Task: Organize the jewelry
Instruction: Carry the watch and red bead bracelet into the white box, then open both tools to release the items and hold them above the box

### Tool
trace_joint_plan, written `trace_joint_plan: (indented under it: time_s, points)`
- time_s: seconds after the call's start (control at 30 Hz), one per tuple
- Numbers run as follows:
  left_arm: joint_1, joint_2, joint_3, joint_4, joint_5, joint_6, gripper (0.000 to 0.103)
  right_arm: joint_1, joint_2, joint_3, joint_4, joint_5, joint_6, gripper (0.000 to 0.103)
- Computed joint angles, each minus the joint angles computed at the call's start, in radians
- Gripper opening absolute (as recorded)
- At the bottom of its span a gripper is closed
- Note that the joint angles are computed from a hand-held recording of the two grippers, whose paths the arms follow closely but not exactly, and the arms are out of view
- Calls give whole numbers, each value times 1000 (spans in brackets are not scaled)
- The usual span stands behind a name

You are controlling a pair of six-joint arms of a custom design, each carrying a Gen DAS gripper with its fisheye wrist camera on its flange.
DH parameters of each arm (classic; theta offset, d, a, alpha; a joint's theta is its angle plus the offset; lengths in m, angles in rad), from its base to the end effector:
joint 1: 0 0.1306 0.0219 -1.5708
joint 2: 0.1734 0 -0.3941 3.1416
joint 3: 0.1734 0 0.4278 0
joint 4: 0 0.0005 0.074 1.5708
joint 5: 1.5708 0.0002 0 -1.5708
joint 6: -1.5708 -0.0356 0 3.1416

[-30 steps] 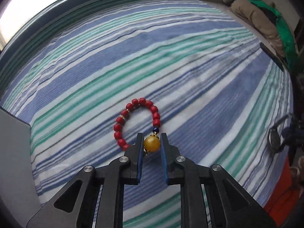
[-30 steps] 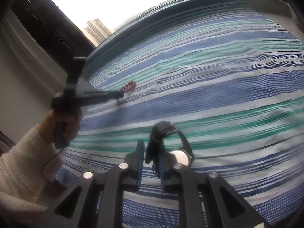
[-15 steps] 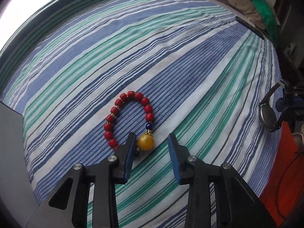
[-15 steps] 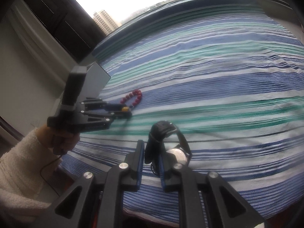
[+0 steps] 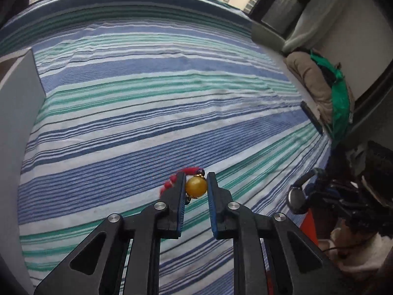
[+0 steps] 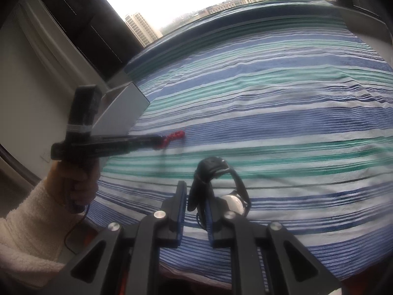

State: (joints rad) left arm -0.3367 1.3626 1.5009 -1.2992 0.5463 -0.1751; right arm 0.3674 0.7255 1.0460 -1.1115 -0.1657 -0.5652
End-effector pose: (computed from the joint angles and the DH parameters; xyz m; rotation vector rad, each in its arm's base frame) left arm 0.4405 -0.1743 0.4876 0.8271 2.5464 -0.7912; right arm 0.2400 0.0981 0.4961 0.1582 2.4383 0.6323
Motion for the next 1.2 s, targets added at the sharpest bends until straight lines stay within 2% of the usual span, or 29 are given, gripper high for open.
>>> trace_joint_plan:
  time_s: [0.13,0.3,0.4,0.53,0.67,0.77,0.93,1.07,1.2]
  points:
    - [101,-78,37,-47,70,61,15,13,66,69,26,-10,62,14]
    - [294,-121,151,-124,107,78,15,38,203,213,68,-56,139,14]
    - [413,-105,241,-159,91,72,15,58,315,336,94,-102,164,14]
    - [527,-70,310,-143,5,66,15,97,484,536,108,-186,170,14]
    - [616,-25,326,-131,-13,79,15,164,672,773,87,-212,187,14]
    - [654,-2,305,-97,-57,86,15,208,835,974,27,-243,205,14]
    - [671,25,246,-60,-124,85,15,277,1098,1276,-159,-276,222,14]
    - [672,42,206,-18,-188,92,15,331,1229,1390,-279,-297,229,14]
    - [666,57,173,6,-231,98,15,389,1299,1431,-344,-287,267,14]
